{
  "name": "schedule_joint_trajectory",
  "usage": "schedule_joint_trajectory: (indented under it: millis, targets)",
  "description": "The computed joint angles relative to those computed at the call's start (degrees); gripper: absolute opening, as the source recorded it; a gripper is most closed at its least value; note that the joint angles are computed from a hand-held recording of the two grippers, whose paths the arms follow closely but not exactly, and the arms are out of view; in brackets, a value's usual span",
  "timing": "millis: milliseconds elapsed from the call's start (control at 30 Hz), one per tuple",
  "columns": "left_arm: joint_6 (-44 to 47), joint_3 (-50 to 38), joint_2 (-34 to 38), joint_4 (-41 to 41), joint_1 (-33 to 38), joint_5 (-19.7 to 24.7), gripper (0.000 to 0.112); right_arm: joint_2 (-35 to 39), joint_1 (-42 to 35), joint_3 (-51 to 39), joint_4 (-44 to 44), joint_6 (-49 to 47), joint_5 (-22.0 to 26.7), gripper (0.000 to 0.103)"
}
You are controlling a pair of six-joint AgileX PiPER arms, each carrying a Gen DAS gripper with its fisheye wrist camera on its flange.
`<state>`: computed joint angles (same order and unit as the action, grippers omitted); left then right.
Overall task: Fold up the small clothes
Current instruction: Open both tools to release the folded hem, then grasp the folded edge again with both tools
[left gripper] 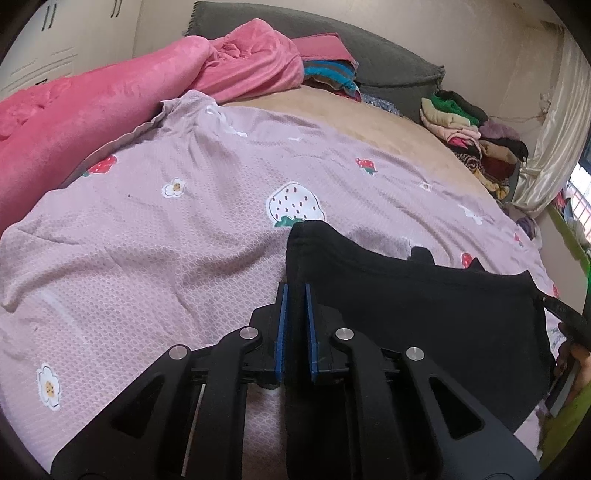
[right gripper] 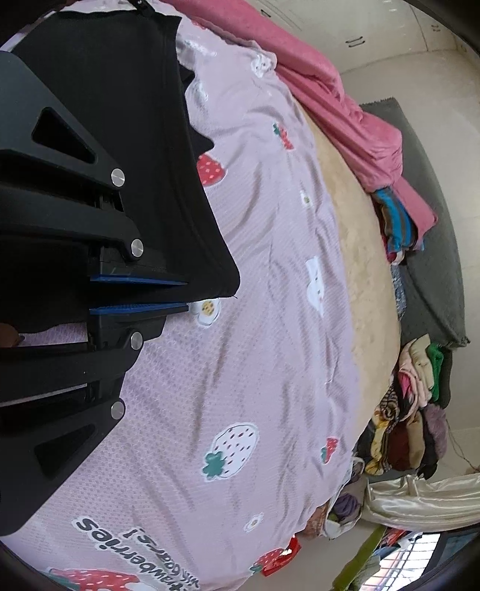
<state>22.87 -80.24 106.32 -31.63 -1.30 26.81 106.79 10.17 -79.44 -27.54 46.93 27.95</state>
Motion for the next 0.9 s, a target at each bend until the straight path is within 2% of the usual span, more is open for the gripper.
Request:
schedule_joint_trajectory:
  millis: [200,300,400,433,500,600,700,900]
  targets:
    - [0.1,1.1,-0.9,-1.1,0.7,0.6,0.007,-0.3,0.2,1.5,-1.4,2.2,0.2,0.01]
    - [1.0,2.5,-2.4,-1.9,0.8,0.9,0.018,-2.4,-0.1,4.2,-1.3,3.0,-0.4,0.016]
    - [1.8,3.9,-4.1,-3.2,0.7,0.8,0.021,-5.8,-0.3,8.2,0.1,2.1,-2.4,0.031]
    - [1.7,4.4,-4.7,-3.2,0.6,0.8,0.026,-7.0,-0.3,9.6,0.2,2.2,-2.8,0.033]
    - [1.6,5.5,-5.9,-3.4,0.4,0.6,0.034,-9.7,-0.5,12.9,2.4,0.0,-4.1,0.035]
    - [2.5,7.5,-7.8,-5.0,0.3,0.9,0.035,-13.1,-0.5,16.8,7.2,-4.4,-4.8,0.04]
    - [3.2,9.7,-9.8,-5.3,0.3,1.0,0.049,-17.1,-1.4,21.5,13.6,-10.6,-6.1,0.041]
    - [6.1,13.9,-12.6,-9.8,2.4,3.4,0.054,-22.3,-0.6,27.8,18.3,-15.0,-6.8,0.041]
